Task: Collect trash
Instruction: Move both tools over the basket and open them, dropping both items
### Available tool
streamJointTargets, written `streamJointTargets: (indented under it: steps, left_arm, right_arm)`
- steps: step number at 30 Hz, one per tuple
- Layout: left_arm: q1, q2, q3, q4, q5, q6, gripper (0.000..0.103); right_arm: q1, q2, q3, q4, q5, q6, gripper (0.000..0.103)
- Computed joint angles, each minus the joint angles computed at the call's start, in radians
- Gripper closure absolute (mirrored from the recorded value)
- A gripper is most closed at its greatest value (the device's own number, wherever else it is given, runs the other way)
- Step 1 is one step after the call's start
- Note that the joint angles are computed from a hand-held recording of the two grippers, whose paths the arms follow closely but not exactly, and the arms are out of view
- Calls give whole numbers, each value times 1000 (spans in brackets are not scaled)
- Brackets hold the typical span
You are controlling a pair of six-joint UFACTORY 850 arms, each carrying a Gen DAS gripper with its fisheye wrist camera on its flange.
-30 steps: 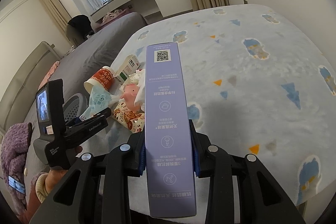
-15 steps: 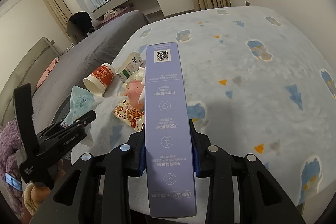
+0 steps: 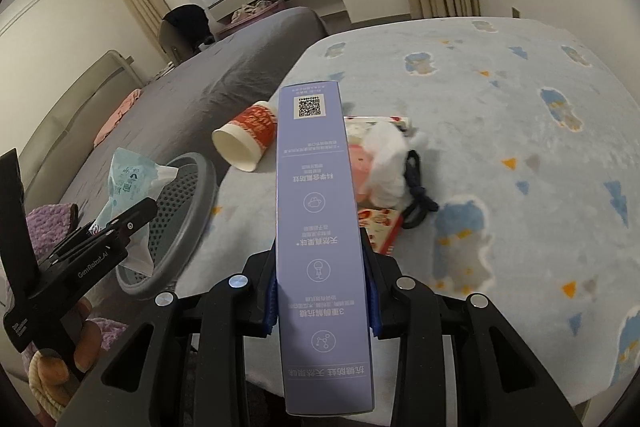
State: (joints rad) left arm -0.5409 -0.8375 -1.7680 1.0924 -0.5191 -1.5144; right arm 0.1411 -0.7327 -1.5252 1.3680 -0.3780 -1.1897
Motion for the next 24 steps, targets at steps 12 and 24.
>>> streamJointTargets:
  steps: [12,24]
  left_arm:
    - [99,106,162,67,-70,-98,58]
    - [154,78,163,2,-66,-98,57]
  right_arm:
    - [152,-165,-330,-304,-152,191,71]
    - [235,-560,-996,-658,-452,540,71]
